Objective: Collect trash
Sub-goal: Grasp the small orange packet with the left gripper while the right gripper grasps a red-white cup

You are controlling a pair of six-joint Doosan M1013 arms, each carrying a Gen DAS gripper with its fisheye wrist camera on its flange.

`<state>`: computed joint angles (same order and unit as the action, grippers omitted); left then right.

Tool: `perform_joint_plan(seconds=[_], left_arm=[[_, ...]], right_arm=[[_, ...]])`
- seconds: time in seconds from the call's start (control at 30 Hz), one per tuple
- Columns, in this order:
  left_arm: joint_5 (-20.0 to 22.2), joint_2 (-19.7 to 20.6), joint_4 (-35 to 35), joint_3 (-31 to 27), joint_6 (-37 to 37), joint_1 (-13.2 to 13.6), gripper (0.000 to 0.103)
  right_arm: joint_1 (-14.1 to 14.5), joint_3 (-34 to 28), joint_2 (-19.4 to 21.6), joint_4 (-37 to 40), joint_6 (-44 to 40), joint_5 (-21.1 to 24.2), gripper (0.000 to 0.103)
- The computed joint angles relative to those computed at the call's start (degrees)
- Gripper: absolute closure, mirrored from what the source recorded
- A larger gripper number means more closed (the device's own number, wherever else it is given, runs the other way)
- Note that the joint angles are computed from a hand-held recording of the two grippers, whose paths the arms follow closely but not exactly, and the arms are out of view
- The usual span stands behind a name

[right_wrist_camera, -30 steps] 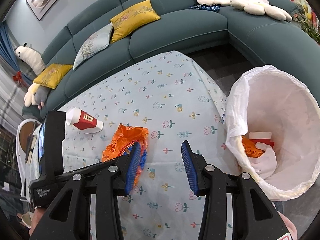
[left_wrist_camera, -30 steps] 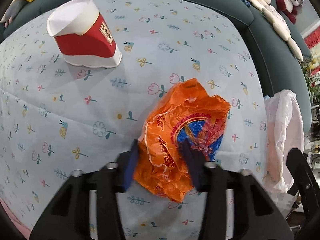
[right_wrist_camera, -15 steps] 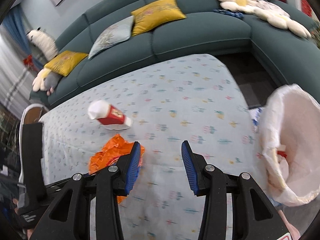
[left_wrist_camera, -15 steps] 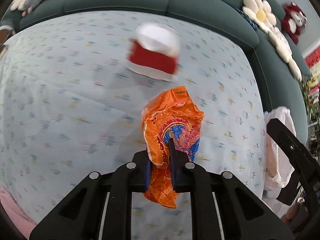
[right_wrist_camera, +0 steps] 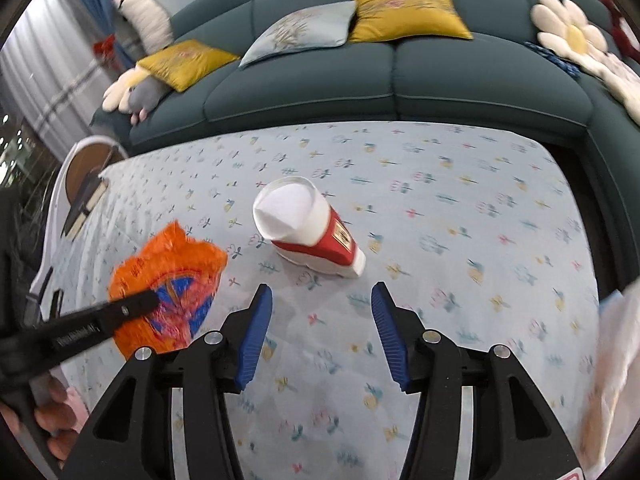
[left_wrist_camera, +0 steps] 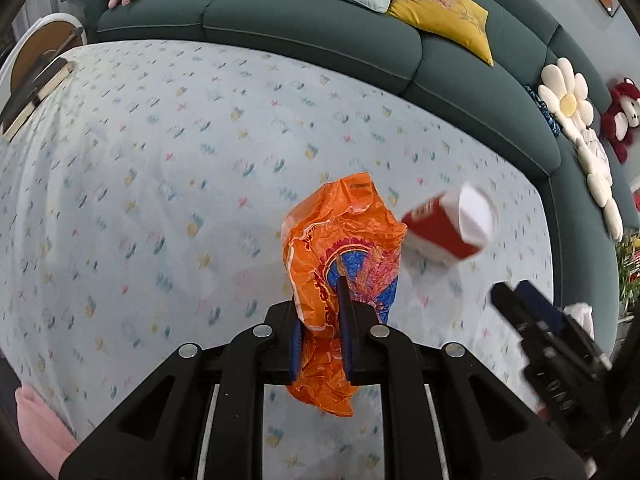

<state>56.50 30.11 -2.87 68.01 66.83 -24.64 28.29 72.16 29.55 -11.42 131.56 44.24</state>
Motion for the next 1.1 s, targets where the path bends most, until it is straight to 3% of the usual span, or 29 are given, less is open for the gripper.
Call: perform_joint_plan(seconds=[0.33, 0.53, 0.57, 0.63, 0.67, 0.73, 1.1], left_arm=[[2.27, 5.67, -4.28, -8.06, 3.83, 0.67, 0.089], [3.60, 7.28, -4.72, -9.85, 4.86, 0.46, 0.089], [3.68, 7.34, -4.72, -9.94, 4.91, 0.46, 0.089], [3.74, 7.29, -4.73, -9.90, 4.87, 0.40, 0.089], [3.65, 7.13, -4.63, -9.71, 4.80, 0.31, 0.089], [3.51, 6.88, -4.80, -9.48, 4.94, 0.24, 0.089], [1.07, 3.01, -5.52, -6.82, 7.10, -2.60, 0.089]], right_arm=[[-2.23, -5.24, 4.82, 5.53, -11.76, 0.89, 0.042], [-2.78, -6.97, 6.22, 9.15, -18.17, 0.21, 0.041], [-2.85, -7.00, 6.23, 9.98, -18.51, 0.03, 0.043], [-2.88, -6.58, 5.97, 10.46, -18.20, -0.29, 0.056], [-2.85, -6.47, 5.87, 10.13, -17.24, 0.28, 0.067], [-2.77, -5.74, 5.40, 9.72, -15.84, 0.25, 0.075], [-2.06, 3.24, -2.25, 0.76, -0.46, -4.71, 0.078]])
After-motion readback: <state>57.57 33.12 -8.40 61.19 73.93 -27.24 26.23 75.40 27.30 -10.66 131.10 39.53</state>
